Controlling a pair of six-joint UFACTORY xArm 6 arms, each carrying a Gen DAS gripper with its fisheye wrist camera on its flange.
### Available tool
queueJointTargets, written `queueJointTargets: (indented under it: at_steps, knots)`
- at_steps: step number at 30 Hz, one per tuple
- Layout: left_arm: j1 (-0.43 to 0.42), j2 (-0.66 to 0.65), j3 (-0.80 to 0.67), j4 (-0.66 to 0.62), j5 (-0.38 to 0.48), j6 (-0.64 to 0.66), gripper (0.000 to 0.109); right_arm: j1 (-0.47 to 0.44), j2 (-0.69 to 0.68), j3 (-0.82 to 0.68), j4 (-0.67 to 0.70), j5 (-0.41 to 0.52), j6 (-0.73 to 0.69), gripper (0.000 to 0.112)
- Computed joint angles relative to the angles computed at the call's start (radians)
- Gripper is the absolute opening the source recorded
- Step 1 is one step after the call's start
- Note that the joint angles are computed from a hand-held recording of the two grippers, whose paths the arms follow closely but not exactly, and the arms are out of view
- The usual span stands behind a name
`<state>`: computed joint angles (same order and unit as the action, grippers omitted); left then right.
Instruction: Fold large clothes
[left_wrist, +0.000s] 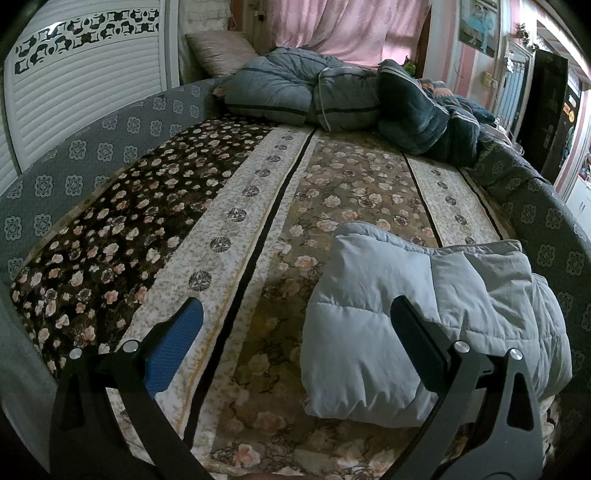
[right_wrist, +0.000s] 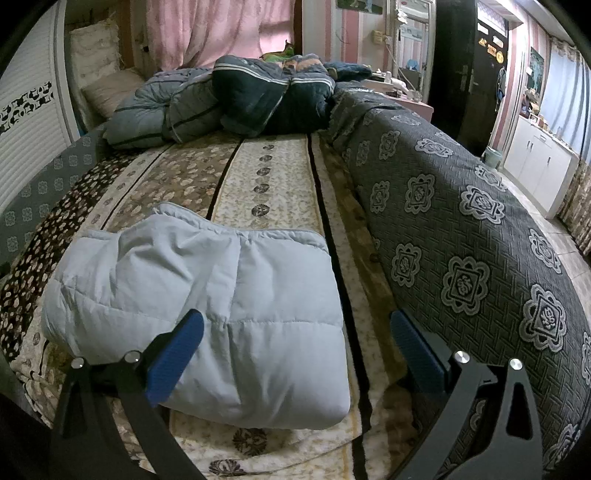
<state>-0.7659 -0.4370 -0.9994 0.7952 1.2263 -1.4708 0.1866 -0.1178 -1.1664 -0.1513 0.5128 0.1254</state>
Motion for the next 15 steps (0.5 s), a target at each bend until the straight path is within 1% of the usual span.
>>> queueJointTargets:
  at_steps: [15]
  knots:
    - [0.004, 0.000, 0.002, 0.000, 0.003, 0.010, 0.100, -0.004, -0.002, 0.002, -0.002, 0.003, 0.002, 0.101]
